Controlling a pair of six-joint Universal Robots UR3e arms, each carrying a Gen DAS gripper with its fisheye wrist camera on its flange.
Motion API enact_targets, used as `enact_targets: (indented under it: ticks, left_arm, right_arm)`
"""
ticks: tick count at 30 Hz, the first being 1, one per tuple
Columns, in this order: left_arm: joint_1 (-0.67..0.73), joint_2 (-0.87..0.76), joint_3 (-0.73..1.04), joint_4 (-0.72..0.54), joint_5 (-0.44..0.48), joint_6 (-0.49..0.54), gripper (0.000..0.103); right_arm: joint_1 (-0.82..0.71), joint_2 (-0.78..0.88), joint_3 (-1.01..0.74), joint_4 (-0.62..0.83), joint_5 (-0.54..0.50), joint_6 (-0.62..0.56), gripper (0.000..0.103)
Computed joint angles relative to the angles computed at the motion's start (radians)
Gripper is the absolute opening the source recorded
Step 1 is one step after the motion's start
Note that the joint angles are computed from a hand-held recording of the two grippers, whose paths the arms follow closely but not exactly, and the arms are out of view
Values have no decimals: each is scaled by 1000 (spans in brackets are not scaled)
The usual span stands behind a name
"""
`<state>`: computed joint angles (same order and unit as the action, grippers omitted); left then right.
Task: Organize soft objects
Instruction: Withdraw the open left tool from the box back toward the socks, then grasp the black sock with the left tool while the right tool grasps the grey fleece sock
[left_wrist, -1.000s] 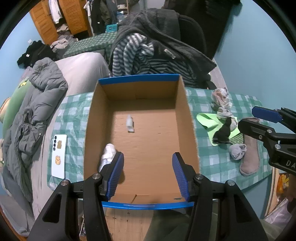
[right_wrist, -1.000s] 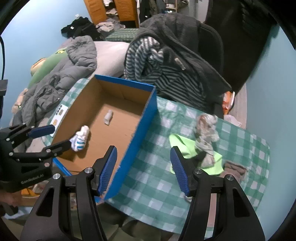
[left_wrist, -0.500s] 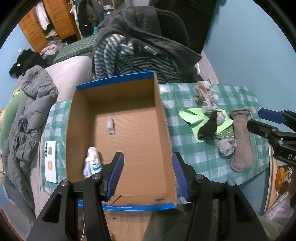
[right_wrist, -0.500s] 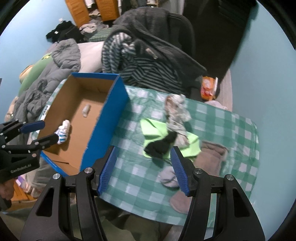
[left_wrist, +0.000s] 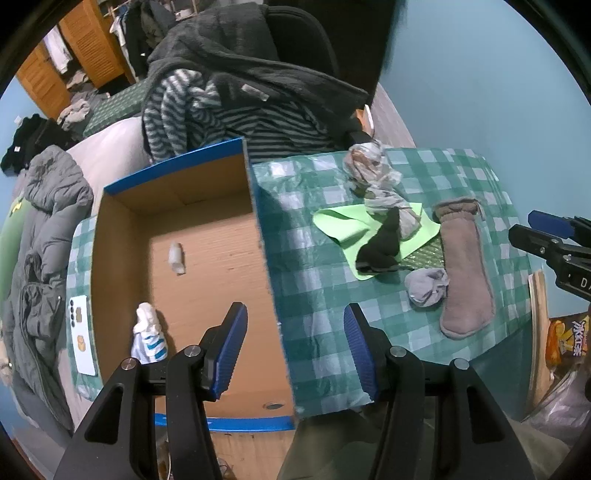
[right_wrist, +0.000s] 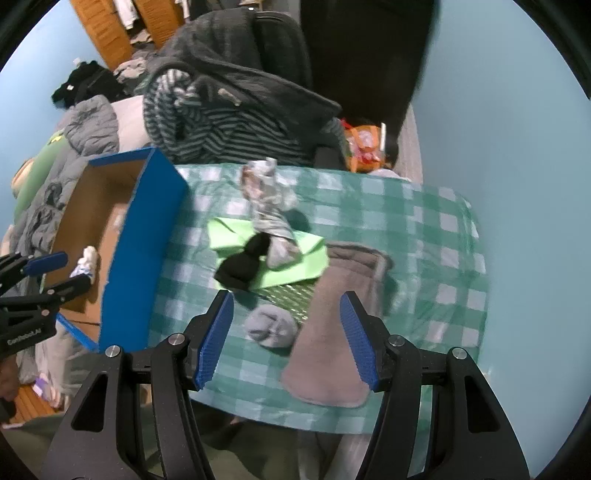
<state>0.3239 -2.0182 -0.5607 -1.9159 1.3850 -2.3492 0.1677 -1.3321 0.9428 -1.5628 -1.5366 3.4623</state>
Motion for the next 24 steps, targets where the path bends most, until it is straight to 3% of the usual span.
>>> enact_targets:
  ticks: [8,12,24]
  left_arm:
    - [-61,9,-54,44,17,-29,56]
    - [-92,6,-88,78,29,-45,56]
    - [-161,-44,-149,164,25,-96,58]
  right_arm:
    - [-74,-115,177,-37,16,-29,61]
    - [-107,-157,257,-63,30,-36,66]
    - [-163,-184,441,-161,79,-17,66]
